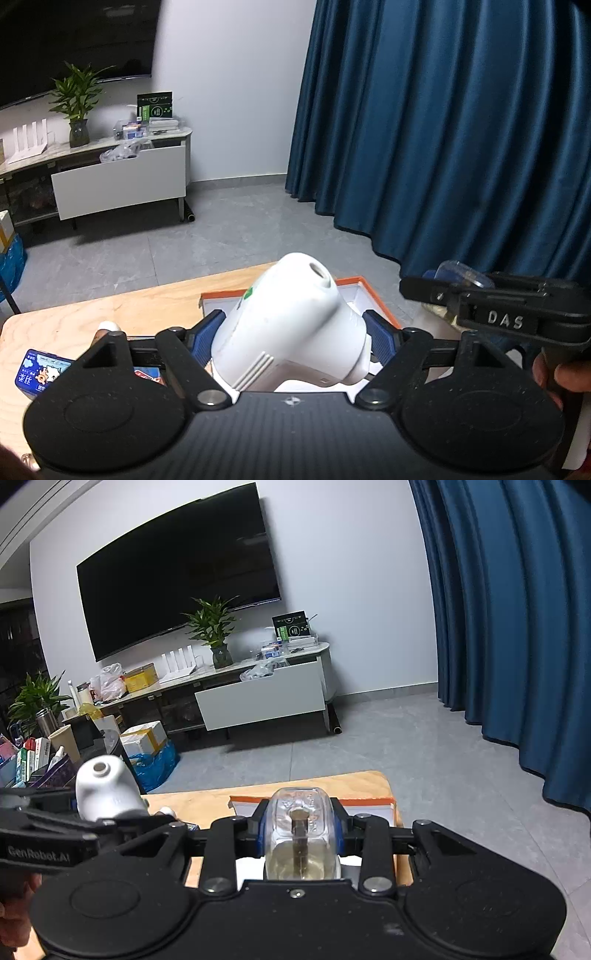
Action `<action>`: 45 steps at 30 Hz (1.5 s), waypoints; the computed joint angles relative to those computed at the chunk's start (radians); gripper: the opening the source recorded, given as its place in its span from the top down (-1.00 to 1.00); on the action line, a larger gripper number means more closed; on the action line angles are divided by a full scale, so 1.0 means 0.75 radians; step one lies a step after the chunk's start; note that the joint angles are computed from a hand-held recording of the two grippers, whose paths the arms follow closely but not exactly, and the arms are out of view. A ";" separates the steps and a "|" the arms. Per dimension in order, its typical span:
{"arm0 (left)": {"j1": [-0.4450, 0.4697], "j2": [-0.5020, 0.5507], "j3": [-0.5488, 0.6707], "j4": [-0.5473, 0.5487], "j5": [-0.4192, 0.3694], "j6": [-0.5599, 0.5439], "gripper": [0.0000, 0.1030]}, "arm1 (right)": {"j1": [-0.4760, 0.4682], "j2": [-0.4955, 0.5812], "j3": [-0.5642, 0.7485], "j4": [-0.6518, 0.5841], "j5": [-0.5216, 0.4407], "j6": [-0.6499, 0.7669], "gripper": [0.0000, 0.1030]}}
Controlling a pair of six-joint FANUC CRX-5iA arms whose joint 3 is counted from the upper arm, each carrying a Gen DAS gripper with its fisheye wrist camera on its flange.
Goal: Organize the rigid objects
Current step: 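Carry the freshener and the heater with both tools over the orange-rimmed white box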
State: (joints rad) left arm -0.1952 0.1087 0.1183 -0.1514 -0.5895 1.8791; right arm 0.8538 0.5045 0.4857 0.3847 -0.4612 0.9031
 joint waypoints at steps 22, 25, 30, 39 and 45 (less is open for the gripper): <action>-0.056 0.040 0.101 -0.120 -0.092 0.109 -0.58 | 0.015 0.117 0.226 0.012 -0.162 0.072 0.23; -0.057 0.041 0.102 -0.121 -0.093 0.107 -0.58 | 0.016 0.128 0.240 0.020 -0.169 0.071 0.23; -0.062 0.041 0.108 -0.139 -0.102 0.126 -0.58 | 0.027 0.136 0.237 0.066 -0.182 0.032 0.23; -0.075 0.052 0.135 -0.191 -0.138 0.183 -0.58 | 0.047 0.185 0.296 0.157 -0.260 -0.059 0.23; -0.075 0.053 0.133 -0.190 -0.135 0.182 -0.58 | 0.051 0.199 0.314 0.169 -0.274 -0.065 0.23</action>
